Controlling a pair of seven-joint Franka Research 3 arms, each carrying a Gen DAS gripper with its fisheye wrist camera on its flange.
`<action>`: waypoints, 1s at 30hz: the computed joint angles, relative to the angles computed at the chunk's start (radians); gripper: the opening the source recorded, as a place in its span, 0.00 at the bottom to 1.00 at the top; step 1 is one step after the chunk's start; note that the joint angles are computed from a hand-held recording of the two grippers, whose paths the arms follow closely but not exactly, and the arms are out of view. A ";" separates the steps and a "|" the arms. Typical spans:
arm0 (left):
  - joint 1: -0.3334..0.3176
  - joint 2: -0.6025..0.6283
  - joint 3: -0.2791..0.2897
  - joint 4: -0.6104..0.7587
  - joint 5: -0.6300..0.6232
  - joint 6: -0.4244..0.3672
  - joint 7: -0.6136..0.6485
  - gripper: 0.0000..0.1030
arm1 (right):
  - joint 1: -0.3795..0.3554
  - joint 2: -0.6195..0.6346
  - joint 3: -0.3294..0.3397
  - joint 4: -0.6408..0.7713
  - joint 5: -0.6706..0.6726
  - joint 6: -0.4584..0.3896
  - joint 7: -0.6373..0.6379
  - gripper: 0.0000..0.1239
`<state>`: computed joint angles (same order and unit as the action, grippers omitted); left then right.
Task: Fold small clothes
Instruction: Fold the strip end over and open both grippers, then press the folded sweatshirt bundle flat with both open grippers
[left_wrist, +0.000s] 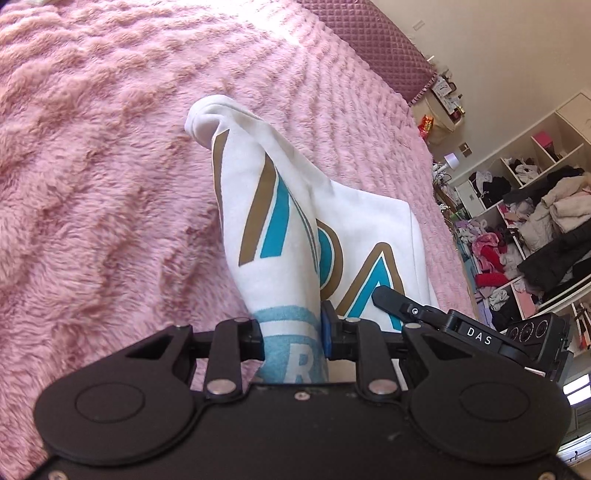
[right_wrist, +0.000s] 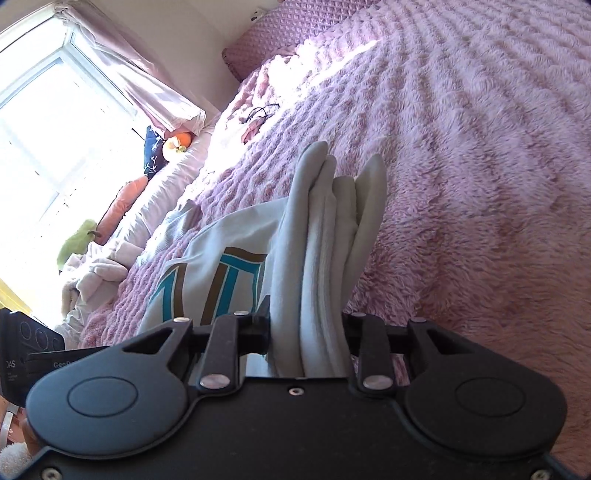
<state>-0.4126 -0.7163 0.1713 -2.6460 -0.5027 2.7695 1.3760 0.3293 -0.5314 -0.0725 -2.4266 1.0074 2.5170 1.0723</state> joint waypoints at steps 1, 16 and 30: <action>-0.002 -0.002 0.021 -0.028 -0.014 0.010 0.009 0.22 | 0.001 0.021 0.004 -0.002 -0.003 0.005 0.001 0.22; -0.001 -0.234 0.171 -0.203 -0.136 0.131 0.132 0.46 | -0.017 -0.023 0.016 -0.051 -0.065 0.171 -0.163 0.34; 0.290 0.248 -0.207 0.048 0.290 0.197 -0.118 0.77 | 0.004 0.249 0.126 0.083 -0.310 0.381 -0.043 0.23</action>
